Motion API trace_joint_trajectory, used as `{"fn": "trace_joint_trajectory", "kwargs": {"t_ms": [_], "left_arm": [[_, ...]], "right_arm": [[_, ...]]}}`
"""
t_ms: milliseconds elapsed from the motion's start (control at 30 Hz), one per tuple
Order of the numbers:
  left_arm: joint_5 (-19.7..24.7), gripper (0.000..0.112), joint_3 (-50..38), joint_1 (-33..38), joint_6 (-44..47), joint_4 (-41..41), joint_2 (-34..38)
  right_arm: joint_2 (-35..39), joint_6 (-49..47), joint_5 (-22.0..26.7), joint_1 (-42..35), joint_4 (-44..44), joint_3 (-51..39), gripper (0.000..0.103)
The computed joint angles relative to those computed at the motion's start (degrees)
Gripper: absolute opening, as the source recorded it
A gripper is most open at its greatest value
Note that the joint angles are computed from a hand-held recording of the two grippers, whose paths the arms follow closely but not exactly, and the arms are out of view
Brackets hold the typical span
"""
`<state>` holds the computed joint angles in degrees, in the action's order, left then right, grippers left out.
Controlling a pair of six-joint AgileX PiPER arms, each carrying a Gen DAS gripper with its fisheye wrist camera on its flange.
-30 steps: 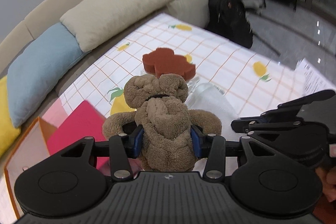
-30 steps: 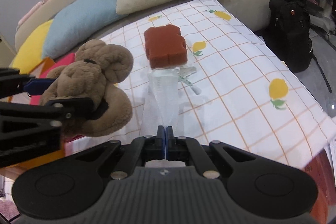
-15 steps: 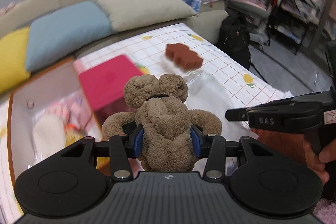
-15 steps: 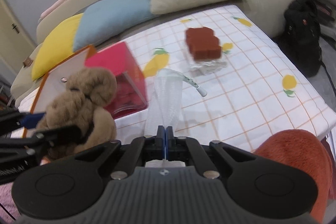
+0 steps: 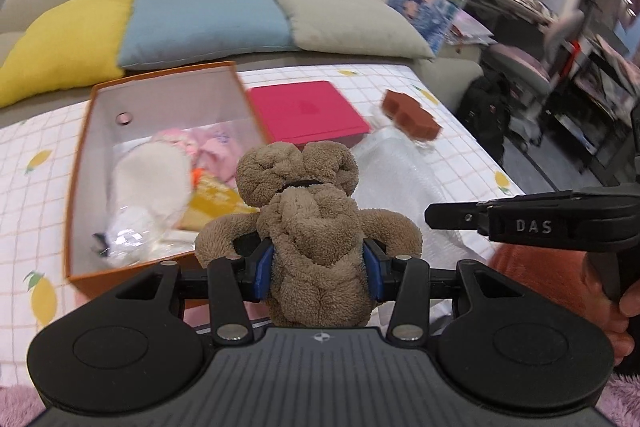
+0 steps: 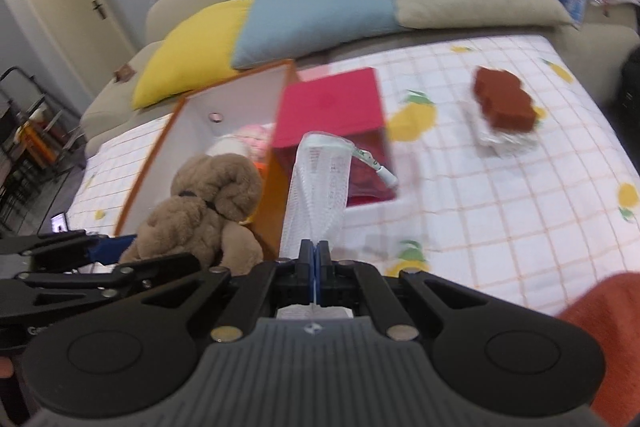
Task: Organize soft objects
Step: 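Carry the teddy bear with the left gripper while the right gripper carries the sleeve over the box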
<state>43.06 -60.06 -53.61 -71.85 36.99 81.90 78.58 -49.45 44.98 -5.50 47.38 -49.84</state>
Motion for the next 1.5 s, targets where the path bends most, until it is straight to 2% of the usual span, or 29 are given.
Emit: {"fn": "trace_joint_trajectory", "kwargs": {"t_ms": [200,467,567,667,800,933,1100,1233,1300,1500], "left_arm": [[0.5,0.052,3.7,1.4,-6.3,4.6,-3.9],[-0.5,0.052,5.9,7.2,-5.6,6.6,-5.8],[-1.8,0.052,5.4,11.6,-1.4,4.7,-5.3],[-3.4,0.052,4.5,16.2,4.3,1.6,-3.9],[-7.0,0.052,1.5,23.3,14.3,-3.6,-0.3],[-7.9,0.052,-2.5,28.3,21.3,-6.5,5.4],[-11.4,0.052,-5.4,32.4,28.9,-11.3,11.1],[-10.3,0.052,-9.6,33.6,33.8,-13.0,16.6],[-8.2,0.052,-12.2,33.9,35.4,-13.7,19.6],[-8.6,0.058,-12.7,34.2,33.2,-12.6,22.6]], "right_arm": [[2.1,2.2,-2.1,7.5,-0.4,-3.6,0.0],[7.9,5.1,-7.9,17.3,-3.1,-11.4,0.0],[11.0,6.8,-11.0,20.6,-6.2,-15.3,0.0],[15.4,10.1,-11.8,22.4,-9.8,-20.8,0.0],[21.4,15.1,-13.0,25.1,-15.3,-27.6,0.0],[28.7,22.0,-14.1,27.5,-23.5,-35.6,0.0],[38.2,28.4,-12.1,29.7,-33.3,-46.1,0.0],[44.8,31.0,-9.3,31.2,-39.7,-53.3,0.0],[47.3,31.3,-8.4,31.8,-41.8,-55.8,0.0],[52.8,30.9,-5.1,32.6,-45.1,-61.8,0.0]]}}
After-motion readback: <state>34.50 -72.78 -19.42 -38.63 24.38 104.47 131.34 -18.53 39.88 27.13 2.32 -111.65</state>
